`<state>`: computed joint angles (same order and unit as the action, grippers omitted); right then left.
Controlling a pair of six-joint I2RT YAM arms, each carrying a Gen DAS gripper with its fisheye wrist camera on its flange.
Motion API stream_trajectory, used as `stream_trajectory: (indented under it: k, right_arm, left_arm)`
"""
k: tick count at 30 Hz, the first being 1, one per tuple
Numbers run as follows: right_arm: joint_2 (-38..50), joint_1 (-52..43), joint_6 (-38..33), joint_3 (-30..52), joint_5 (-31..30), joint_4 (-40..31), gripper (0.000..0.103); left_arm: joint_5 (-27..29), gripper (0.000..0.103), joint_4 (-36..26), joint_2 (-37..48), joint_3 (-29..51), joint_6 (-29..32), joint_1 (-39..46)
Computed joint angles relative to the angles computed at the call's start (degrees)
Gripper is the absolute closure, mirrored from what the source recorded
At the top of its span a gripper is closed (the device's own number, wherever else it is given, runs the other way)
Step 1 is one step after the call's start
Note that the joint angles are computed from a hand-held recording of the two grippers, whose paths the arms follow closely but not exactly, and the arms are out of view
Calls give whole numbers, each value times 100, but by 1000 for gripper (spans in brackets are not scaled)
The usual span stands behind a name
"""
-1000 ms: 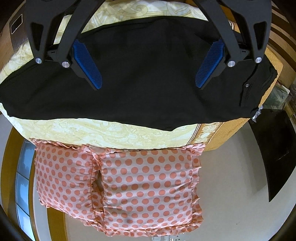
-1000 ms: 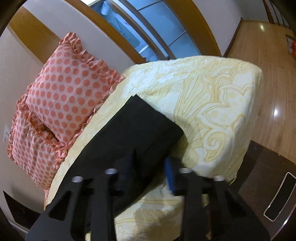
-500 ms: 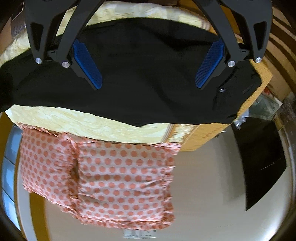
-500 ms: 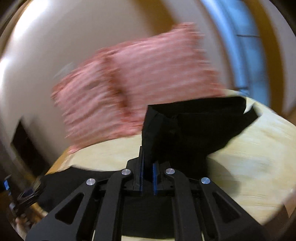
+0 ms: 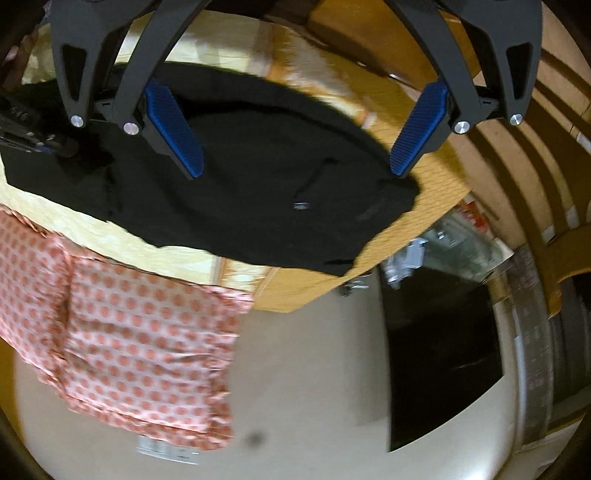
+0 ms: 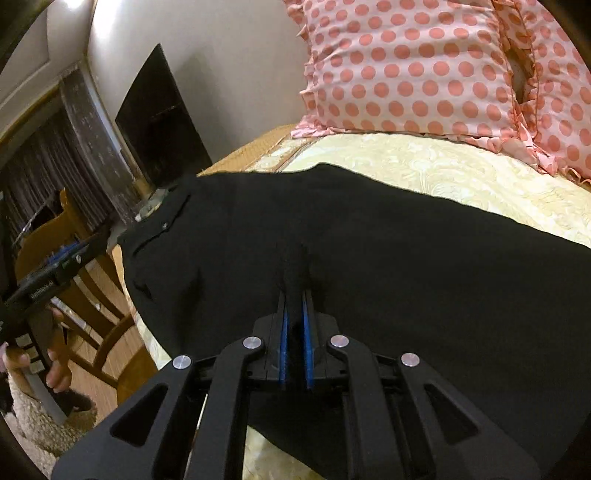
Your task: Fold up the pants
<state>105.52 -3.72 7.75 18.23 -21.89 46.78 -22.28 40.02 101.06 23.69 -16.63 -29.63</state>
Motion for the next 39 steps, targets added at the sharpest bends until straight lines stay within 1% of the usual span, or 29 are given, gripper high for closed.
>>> stream_trajectory:
  k: [1,3,5,8,10,11,12,13,14,15,16,19,21,23,24,27,28,30,32,33,35,36,39]
  right_arm:
    - [-84,-21,81,-18,15,26,96]
    - [-195,-6,272,-152,172,373,96]
    - [-100,312,389,-253,591,768,96]
    - [451,885,43,56,994,468,96]
    - [736,1159,-60,121,1350,471,96]
    - [748,1260,-73,5,1479,582,95]
    - [725,1338,-117,-66,1597,600,91]
    - [632,1361,-136,-124,1552,509,84]
    - [552,1354,-140,-134,1399,391,63]
    - [421,1317,-126,-233,1100,368,43]
    - [325,1342,-95,-355,974,469,40]
    - [-71,1422,-38,-716,896,855,41]
    - [-299,1311,132,-817,810,933,41]
    - [-399,1211,254,-790,796,877,41]
    - [-391,1202,277,-746,833,846,41]
    - [-403,1188,387,-705,903,786,41]
    - [-422,1220,391,-696,942,772,41]
    - [-359,1436,383,-575,1220,801,41]
    - [-206,1724,349,-340,1530,748,41]
    - [-97,1911,351,-126,1716,608,41]
    - [172,2267,339,266,2008,451,41]
    - [283,2387,306,412,2135,399,41]
    - [740,2822,45,1023,2747,7,41]
  left_arm:
    - [90,2,22,3,-23,12,178]
    - [232,2,81,37,-48,16,466]
    - [338,2,91,79,-37,5,666]
    - [622,2,123,219,10,0,1031]
    - [727,2,165,286,3,35,1162]
    - [818,2,152,307,17,75,1228]
    - [955,2,137,329,41,123,1303]
    - [1077,2,152,344,51,176,1364]
    - [1157,2,149,364,82,209,1383]
    - [1263,2,143,385,116,263,1409]
    - [1327,2,162,412,153,310,1400]
    - [1582,2,158,526,344,491,1251]
    - [1750,2,94,629,510,551,1109]
    - [1714,2,-62,823,813,609,859]
    - [1589,2,-87,965,983,685,698]
    - [874,2,-418,1460,1554,945,287]
    - [769,2,-448,1546,1610,1007,241]
    - [622,2,-397,1723,1593,1096,206]
    - [551,2,-361,1903,1538,1038,281]
    - [637,2,-304,2002,1474,962,394]
    - [817,2,58,2051,1217,889,546]
    - [791,2,211,2037,1085,859,581]
    - [763,2,388,1940,852,876,651]
